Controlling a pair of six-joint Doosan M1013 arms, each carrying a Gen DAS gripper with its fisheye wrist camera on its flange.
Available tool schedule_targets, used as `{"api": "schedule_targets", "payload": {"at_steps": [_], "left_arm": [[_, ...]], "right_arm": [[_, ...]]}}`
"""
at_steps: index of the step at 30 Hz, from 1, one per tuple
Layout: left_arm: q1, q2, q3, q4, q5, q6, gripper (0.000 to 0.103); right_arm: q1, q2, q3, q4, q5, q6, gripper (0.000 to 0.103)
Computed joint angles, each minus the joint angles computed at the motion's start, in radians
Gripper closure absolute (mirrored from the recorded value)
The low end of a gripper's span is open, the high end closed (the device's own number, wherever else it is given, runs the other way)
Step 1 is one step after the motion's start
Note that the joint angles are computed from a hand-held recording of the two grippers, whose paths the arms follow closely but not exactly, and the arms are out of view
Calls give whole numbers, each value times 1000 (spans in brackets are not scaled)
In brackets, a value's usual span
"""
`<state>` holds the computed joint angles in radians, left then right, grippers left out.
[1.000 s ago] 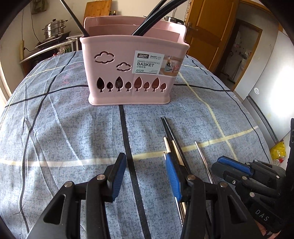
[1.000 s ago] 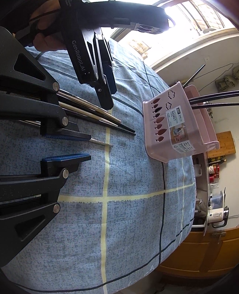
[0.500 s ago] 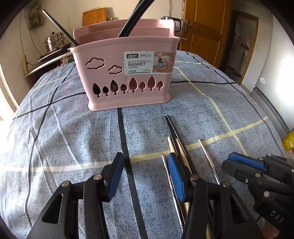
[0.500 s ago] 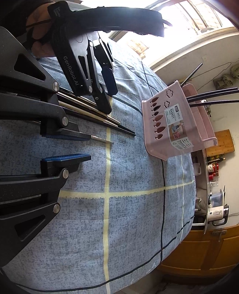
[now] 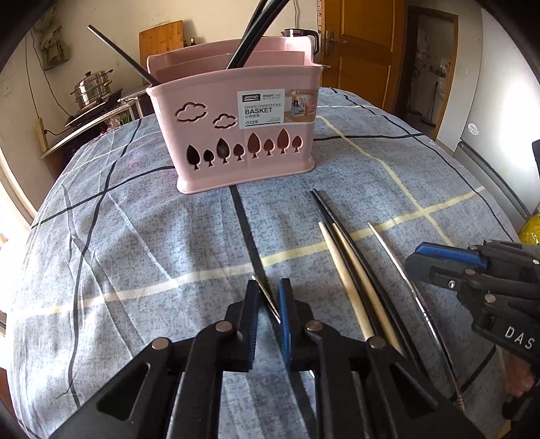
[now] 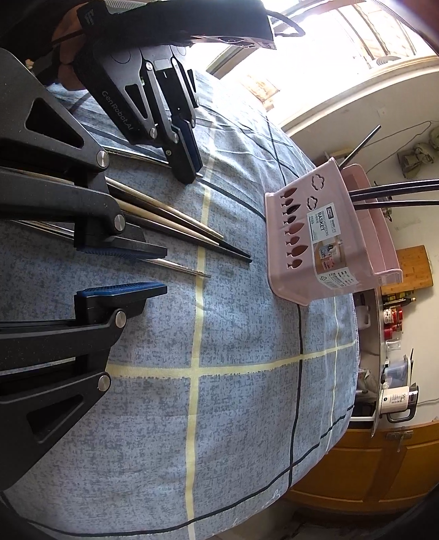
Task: Organize utensils
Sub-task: 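Bring both tools back down toward the remaining chopsticks, then close the left tool on a chopstick while the right tool grasps another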
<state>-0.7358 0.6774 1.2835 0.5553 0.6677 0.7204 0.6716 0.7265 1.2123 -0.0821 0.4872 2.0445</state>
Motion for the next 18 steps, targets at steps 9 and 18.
{"api": "schedule_targets", "payload": {"at_steps": [9,18], "left_arm": [[37,-14,16,-74,-13,99,96],[40,-8,4,-87,1,85,95]], "right_arm": [[-1,42,-79,-7,80,-25,89],[17,85,-167,-125,192,11,89]]}}
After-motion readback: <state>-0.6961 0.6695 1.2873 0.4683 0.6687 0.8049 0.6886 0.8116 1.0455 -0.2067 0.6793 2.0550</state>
